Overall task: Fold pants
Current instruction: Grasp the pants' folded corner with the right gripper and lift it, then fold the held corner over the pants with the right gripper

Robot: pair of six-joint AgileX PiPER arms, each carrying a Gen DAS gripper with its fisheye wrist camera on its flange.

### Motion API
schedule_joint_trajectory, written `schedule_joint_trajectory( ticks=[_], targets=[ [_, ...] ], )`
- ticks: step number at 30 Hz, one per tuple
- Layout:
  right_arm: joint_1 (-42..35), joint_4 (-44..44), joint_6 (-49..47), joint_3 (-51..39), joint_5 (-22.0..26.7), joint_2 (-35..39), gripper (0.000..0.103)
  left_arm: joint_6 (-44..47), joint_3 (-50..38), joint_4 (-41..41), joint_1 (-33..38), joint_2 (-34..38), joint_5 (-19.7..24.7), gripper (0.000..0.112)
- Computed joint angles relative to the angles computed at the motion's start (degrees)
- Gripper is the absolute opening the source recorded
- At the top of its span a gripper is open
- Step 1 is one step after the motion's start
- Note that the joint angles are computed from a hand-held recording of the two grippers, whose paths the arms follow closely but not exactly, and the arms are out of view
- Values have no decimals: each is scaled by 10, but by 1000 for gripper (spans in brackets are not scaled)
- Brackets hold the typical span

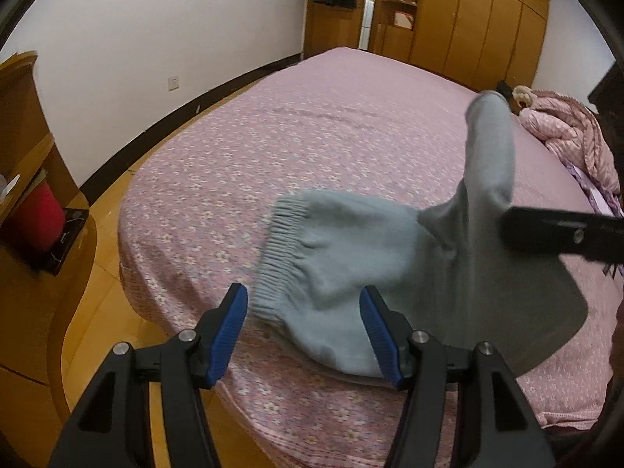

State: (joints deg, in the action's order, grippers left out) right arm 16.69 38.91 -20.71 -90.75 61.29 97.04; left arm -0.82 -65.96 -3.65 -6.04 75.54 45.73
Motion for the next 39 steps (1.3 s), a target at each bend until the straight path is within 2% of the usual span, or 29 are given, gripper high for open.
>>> schedule_joint_trajectory(
  ticks=[6,8,10,12,15,17,19,25,31,39],
  targets=[
    [26,16,12,-55,-3,71,11,32,-2,-21,46,3,-1,63],
    [34,32,3,-68,-11,92,7,41,-2,-28,63,4,-1,63],
    [41,56,-8,-84,-15,115,7,39,0,-26,72,2,0,63],
    [47,44,17,-90,-21,118,7,28,5,-15,78,-3,-1,63],
    [35,65,3,-64,-26,92,10,20,11,-13,86,-13,2,63],
    [18,64,-14,-18,-50,47,16,25,12,-23,92,-18,6,63],
    [7,34,-7,9,-66,15,23,41,14,-49,103,-28,13,63],
    [-23,-72,62,117,-100,-59,23,87,8,-127,96,-33,24,63],
    [-62,-84,74,197,-107,-85,24,72,2,-111,31,3,10,63],
    [-112,-43,52,227,-94,-92,24,19,12,-55,-15,46,-9,62]
  ],
)
